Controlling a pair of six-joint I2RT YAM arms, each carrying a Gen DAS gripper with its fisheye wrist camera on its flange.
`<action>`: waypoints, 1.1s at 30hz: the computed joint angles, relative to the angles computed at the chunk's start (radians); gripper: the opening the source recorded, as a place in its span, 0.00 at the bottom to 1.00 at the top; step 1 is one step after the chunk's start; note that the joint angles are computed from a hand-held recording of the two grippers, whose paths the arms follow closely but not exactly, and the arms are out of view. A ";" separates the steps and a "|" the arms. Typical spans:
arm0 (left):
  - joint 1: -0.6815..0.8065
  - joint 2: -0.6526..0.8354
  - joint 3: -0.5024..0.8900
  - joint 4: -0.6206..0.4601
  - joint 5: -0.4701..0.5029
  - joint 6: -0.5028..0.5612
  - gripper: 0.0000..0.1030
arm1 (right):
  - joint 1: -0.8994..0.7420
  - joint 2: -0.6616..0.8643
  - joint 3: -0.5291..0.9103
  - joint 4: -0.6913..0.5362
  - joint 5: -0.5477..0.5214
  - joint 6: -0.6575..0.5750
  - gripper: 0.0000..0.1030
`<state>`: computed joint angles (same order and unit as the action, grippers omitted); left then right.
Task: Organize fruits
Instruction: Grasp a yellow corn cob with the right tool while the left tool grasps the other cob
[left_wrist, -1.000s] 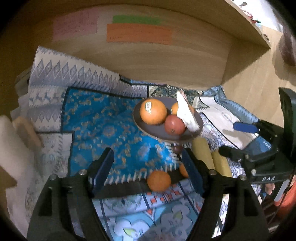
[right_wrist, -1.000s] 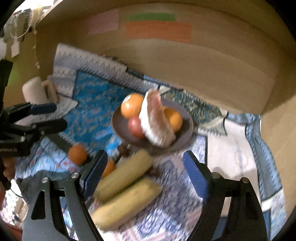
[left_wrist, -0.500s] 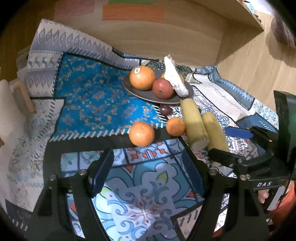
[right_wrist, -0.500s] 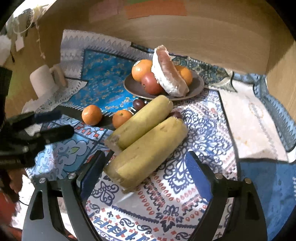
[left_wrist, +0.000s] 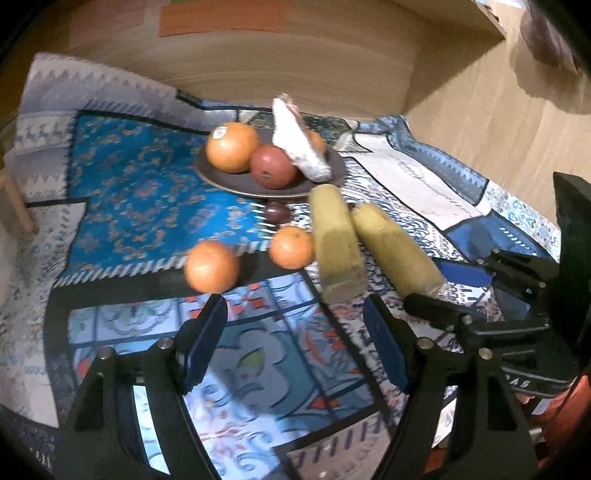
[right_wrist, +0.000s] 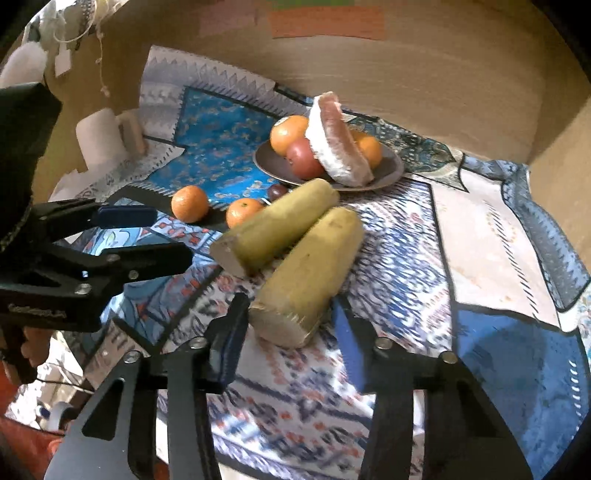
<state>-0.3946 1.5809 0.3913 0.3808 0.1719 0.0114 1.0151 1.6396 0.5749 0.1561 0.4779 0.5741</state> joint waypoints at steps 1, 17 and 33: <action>-0.015 0.016 0.011 0.002 -0.006 -0.005 0.74 | -0.005 -0.015 -0.011 -0.006 0.004 0.003 0.35; -0.110 0.216 0.173 0.004 -0.030 -0.080 0.34 | -0.138 -0.035 -0.014 0.003 -0.137 -0.083 0.37; 0.027 -0.023 0.016 -0.175 0.077 0.123 0.33 | -0.116 -0.170 -0.088 -0.123 -0.128 -0.056 0.35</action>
<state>-0.3674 1.5583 0.4075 0.2057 0.2489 0.1348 0.8991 1.4699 0.4866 0.0330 0.3500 0.5179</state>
